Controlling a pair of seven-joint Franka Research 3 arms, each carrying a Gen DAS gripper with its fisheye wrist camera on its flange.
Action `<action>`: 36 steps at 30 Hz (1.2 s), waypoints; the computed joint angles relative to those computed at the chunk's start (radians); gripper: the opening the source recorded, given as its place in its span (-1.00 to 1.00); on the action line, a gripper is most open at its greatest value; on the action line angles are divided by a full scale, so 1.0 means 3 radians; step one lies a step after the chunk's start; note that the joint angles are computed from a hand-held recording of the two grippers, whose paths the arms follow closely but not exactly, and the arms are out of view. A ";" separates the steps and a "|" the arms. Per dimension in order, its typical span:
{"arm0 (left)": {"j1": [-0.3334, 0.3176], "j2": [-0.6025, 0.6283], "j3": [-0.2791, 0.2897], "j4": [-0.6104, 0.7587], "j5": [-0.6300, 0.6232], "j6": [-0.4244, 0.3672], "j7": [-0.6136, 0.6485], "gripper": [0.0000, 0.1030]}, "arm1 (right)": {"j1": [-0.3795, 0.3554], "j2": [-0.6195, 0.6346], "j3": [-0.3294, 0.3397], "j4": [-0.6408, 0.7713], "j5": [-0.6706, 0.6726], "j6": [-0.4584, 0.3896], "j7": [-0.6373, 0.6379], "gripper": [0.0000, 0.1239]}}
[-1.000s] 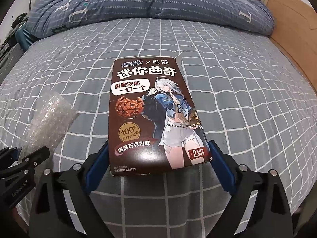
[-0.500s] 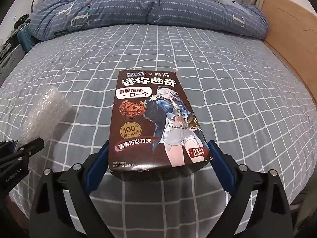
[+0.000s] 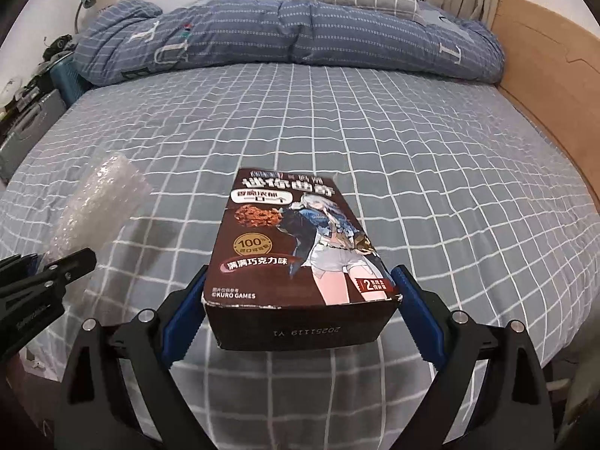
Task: Collect trash
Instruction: 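Lift the bubble wrap with the left gripper while the right lifts the snack box, then carry the bubble wrap and snack box with both grippers over the bin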
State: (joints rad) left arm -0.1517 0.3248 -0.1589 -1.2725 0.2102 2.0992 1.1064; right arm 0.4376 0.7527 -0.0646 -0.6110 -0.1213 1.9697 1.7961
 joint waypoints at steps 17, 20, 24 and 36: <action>0.0083 -0.0913 -0.0034 -0.1068 -0.0147 0.0291 -0.0106 -0.39 | 0.0089 -0.1405 0.0194 -0.2015 -0.0283 0.0766 0.0274 0.43; 0.0086 -0.1050 -0.0038 -0.1216 -0.0195 0.0322 -0.0109 -0.39 | 0.0078 -0.1590 0.0247 -0.2252 -0.0310 0.0829 0.0360 0.43; 0.0083 -0.1203 -0.0038 -0.1382 -0.0225 0.0358 -0.0118 -0.39 | 0.0065 -0.1761 0.0318 -0.2461 -0.0348 0.0863 0.0445 0.43; 0.0057 -0.1704 -0.0023 -0.1912 -0.0263 0.0557 -0.0112 -0.40 | -0.0001 -0.2291 0.0515 -0.3157 -0.0458 0.1022 0.0719 0.43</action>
